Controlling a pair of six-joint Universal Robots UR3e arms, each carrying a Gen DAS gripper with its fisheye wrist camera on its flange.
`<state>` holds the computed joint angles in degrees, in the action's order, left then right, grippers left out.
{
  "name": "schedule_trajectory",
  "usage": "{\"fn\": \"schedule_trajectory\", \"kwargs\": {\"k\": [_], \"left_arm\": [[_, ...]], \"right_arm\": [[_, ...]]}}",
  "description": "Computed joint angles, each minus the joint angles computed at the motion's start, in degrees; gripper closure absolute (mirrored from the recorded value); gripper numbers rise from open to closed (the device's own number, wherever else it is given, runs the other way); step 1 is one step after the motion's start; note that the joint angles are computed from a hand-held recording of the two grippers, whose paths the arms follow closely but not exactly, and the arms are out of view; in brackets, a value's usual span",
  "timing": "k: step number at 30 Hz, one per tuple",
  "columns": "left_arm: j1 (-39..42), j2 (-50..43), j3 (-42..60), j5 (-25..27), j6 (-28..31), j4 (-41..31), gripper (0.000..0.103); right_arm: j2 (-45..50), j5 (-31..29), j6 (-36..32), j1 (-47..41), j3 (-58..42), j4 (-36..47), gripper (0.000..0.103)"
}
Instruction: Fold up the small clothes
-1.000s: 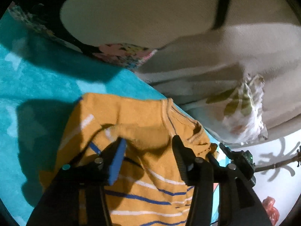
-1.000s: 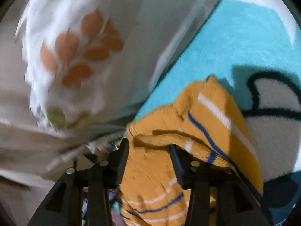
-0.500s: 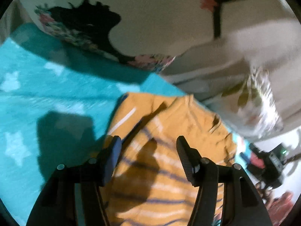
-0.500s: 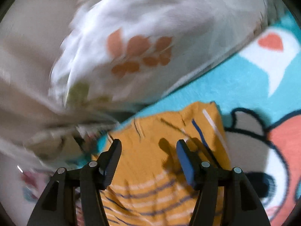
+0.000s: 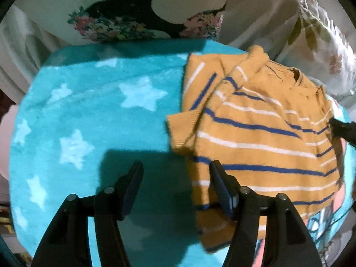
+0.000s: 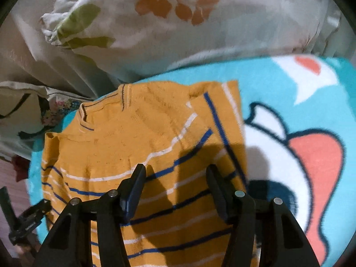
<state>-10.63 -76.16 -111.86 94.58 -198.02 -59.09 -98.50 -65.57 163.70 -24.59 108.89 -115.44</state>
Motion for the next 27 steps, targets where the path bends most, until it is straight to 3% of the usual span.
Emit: {"fn": "schedule_trajectory", "kwargs": {"k": [4, 8, 13, 16, 19, 21, 27], "left_arm": [[4.9, 4.0, -3.3, -3.8, 0.5, -0.4, 0.040], [10.9, 14.2, -8.4, -8.6, -0.6, -3.7, 0.041], [7.9, 22.3, -7.9, -3.2, -5.7, -11.4, 0.041], [1.7, 22.2, -6.6, -0.1, -13.7, -13.1, 0.041], [-9.0, 15.8, -1.3, 6.0, -23.9, -13.5, 0.041], [-13.8, 14.4, 0.6, 8.6, -28.7, -15.0, 0.041], [-24.4, 10.8, 5.0, 13.9, -41.1, -19.2, 0.040]], "right_arm": [[-7.0, -0.2, -2.8, -2.9, -0.3, 6.4, 0.041], [-17.0, 1.1, -11.3, -11.9, 3.0, 16.5, 0.041], [-25.7, 5.3, -24.0, -22.5, 5.4, 31.1, 0.041], [-26.0, 2.4, -26.6, -22.2, 9.2, 28.8, 0.041], [-26.3, -7.6, -24.2, -18.2, 15.9, 14.1, 0.039], [-27.9, -6.4, -27.1, -22.4, 15.9, 16.4, 0.037], [-33.8, 3.0, -43.0, -37.6, 8.5, 37.2, 0.037]]}}
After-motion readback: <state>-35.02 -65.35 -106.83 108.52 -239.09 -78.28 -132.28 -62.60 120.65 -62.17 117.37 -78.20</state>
